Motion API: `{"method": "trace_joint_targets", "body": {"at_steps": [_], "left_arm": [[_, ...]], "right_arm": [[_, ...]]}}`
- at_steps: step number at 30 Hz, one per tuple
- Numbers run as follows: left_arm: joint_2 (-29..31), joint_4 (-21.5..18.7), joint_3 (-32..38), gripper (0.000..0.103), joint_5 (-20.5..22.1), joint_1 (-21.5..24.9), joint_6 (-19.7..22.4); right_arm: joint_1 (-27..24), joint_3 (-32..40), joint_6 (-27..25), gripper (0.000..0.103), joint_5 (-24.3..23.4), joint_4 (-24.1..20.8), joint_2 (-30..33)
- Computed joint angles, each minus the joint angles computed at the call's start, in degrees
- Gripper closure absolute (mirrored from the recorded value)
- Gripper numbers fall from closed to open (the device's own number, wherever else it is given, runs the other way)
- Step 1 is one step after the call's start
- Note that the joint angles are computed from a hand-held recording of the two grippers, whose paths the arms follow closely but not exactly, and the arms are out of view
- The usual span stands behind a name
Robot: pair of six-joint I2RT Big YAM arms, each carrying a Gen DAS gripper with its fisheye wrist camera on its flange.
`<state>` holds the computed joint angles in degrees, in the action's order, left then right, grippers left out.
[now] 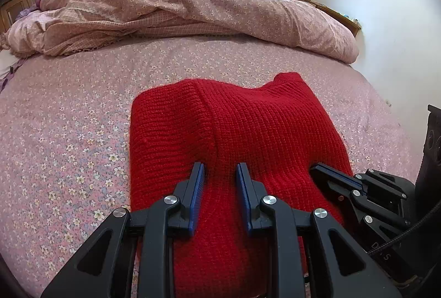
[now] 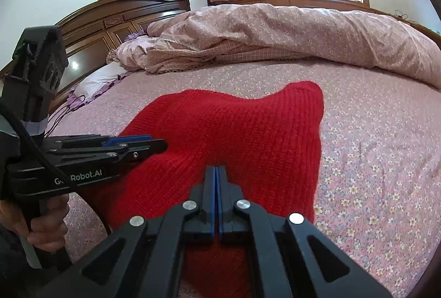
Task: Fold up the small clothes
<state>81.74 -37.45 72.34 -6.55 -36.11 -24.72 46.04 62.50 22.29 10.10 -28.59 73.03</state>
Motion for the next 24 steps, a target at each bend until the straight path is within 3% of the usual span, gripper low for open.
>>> {"method": "trace_joint_targets", "body": {"at_steps": [4, 7, 9, 11, 14, 16, 18, 19, 24], "left_arm": [[-2.4, 2.0, -0.7, 0.085, 1.6, 0.5, -0.7], [-4.2, 5.3, -2.0, 0.077, 1.4, 1.2, 0.6], [-3.4, 3.2, -1.0, 0.065, 0.2, 2.0, 0.8], [-1.5, -0.6, 0.8, 0.057, -0.8, 2.7, 0.8], [-0.1, -3.6, 1.5, 0.051, -2.9, 2.9, 2.3], [-0.2, -4.1, 0.9, 0.039, -3.7, 3.2, 3.3], [-1.0, -3.9, -0.6, 0.029, -4.2, 4.0, 3.4], [-1.2, -4.1, -1.1, 0.028, -3.0, 4.8, 3.3], [-1.9, -1.2, -4.7, 0.021, 13.7, 10.7, -1.9]], "right_arm": [[-1.0, -2.4, 1.1, 0.098, -1.4, 5.2, -3.1], [-5.2, -4.5, 6.8, 0.079, -8.1, 9.0, -5.6], [-8.1, -5.9, 10.6, 0.06, -9.9, 10.1, -6.8], [-11.1, -6.6, 13.7, 0.054, -10.4, 8.8, -7.1], [-15.8, -7.1, 18.6, 0.054, -18.7, 7.1, -5.7], [-18.3, -10.1, 23.8, 0.051, -25.0, 11.6, -5.7], [-19.9, -12.3, 27.4, 0.04, -29.4, 14.9, -5.7], [-20.2, -12.9, 27.9, 0.037, -30.6, 15.7, -5.6], [-20.9, -15.9, 29.7, 0.026, -36.0, 19.6, -5.6]]}}
